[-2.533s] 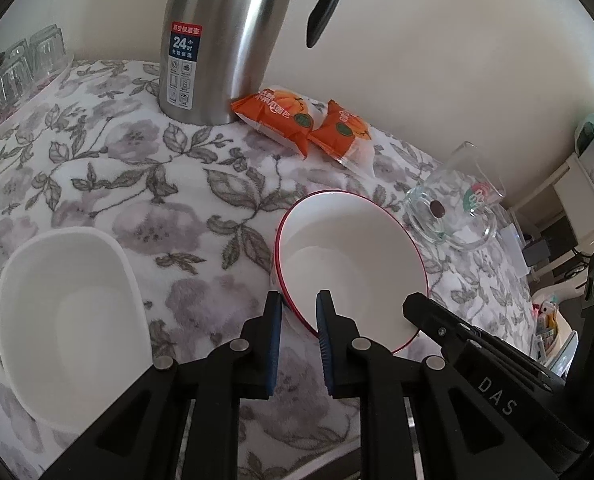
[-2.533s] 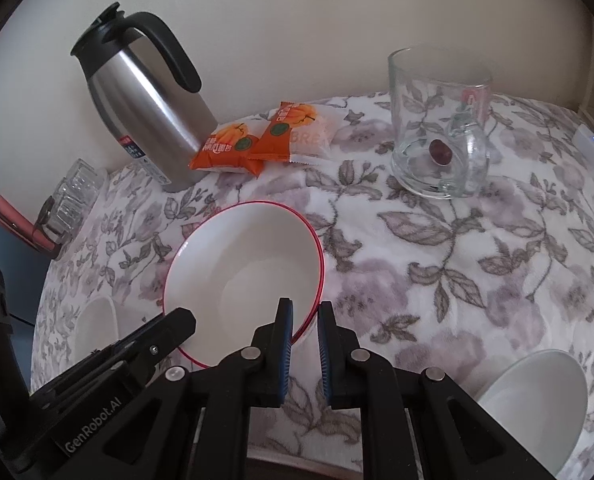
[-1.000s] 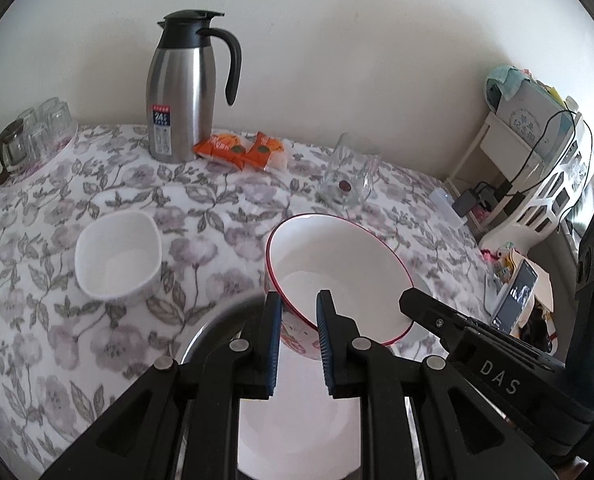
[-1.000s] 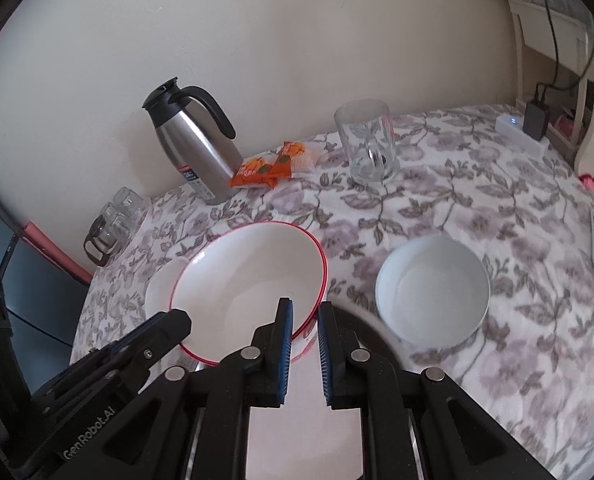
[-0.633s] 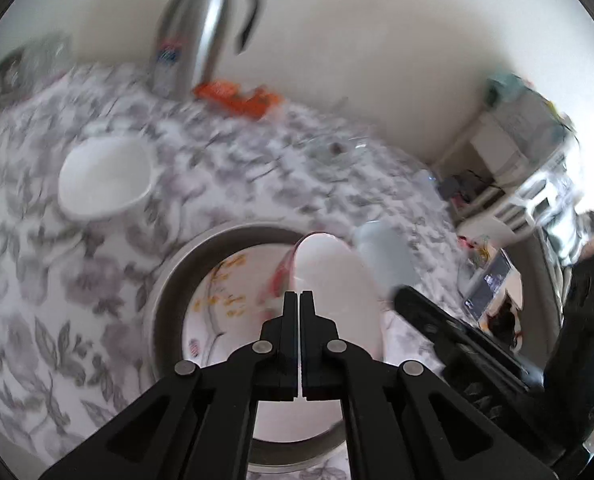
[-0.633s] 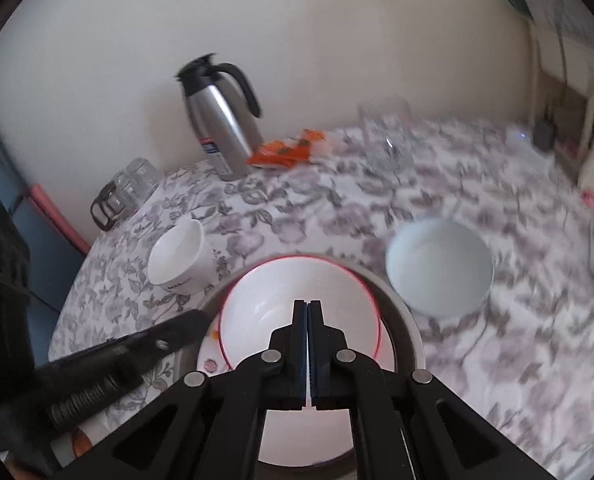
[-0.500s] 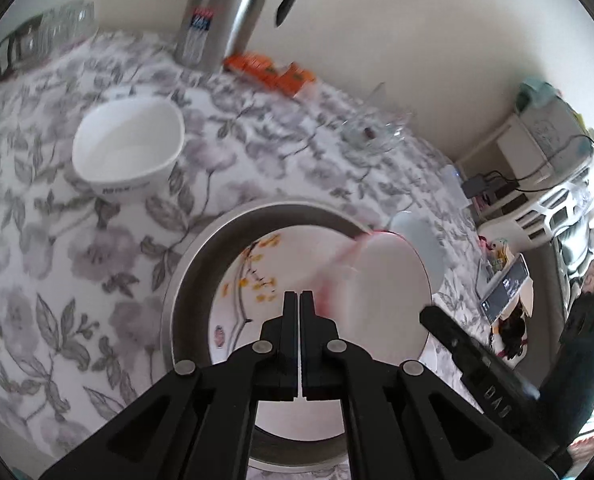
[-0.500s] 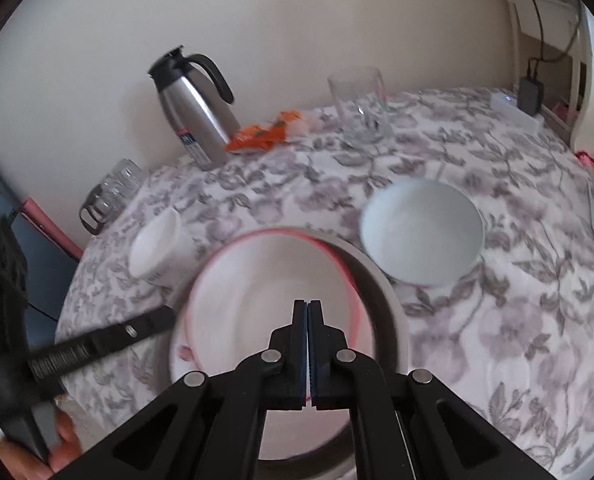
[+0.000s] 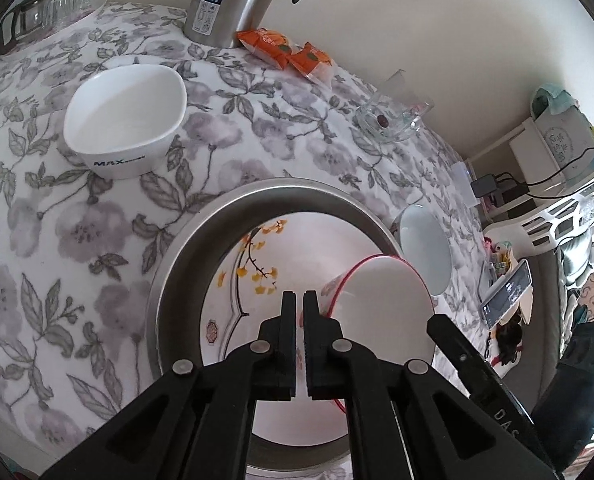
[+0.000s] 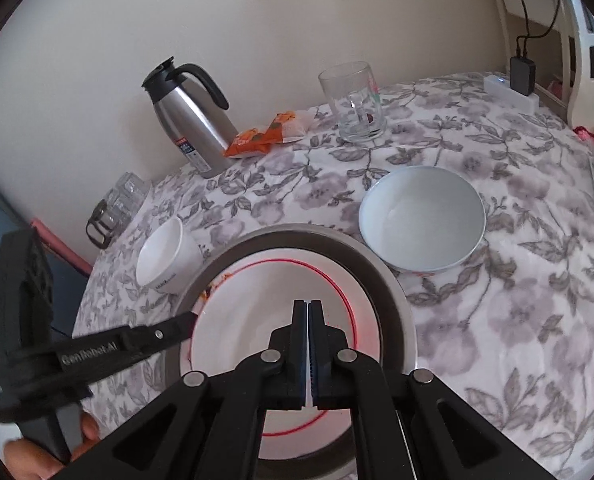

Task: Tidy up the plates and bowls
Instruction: 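Lift the strawberry bowl with both grippers over the steel basin, then lower the strawberry bowl onto the white plate in the basin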

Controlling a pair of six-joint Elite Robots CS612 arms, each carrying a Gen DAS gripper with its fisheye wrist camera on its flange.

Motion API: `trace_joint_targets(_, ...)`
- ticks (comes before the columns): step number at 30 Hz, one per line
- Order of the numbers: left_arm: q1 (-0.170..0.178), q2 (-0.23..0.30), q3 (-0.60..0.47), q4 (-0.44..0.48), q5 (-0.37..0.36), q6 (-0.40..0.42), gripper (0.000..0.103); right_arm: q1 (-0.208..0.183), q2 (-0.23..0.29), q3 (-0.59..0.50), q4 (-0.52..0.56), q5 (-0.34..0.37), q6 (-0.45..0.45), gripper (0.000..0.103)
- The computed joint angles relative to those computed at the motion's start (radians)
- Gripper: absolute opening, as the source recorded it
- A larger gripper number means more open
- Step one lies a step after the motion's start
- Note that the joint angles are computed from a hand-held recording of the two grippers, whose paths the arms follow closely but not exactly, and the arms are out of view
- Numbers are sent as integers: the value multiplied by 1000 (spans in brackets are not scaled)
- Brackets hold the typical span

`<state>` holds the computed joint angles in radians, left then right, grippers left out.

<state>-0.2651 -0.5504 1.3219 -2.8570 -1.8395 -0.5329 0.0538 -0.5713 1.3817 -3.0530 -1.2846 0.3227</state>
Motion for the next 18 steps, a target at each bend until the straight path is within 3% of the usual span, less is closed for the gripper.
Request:
trace_joint_targets(2, 0, -1, 1, -4, 5, -5, 19, 2, 2, -5, -3, -12, 29, 3)
trace_joint_targets(5, -2, -5, 4, -8, 37, -11, 33, 6, 4, -4, -28, -49, 64, 3)
trace_joint_targets(15, -5, -10, 14, -44, 46, -12, 49, -11, -2, 27, -73, -72, 107, 3)
trace_joint_targets(18, -8, -12, 18, -50, 51, -7, 52, -12, -4, 30, -62, -79, 105, 11)
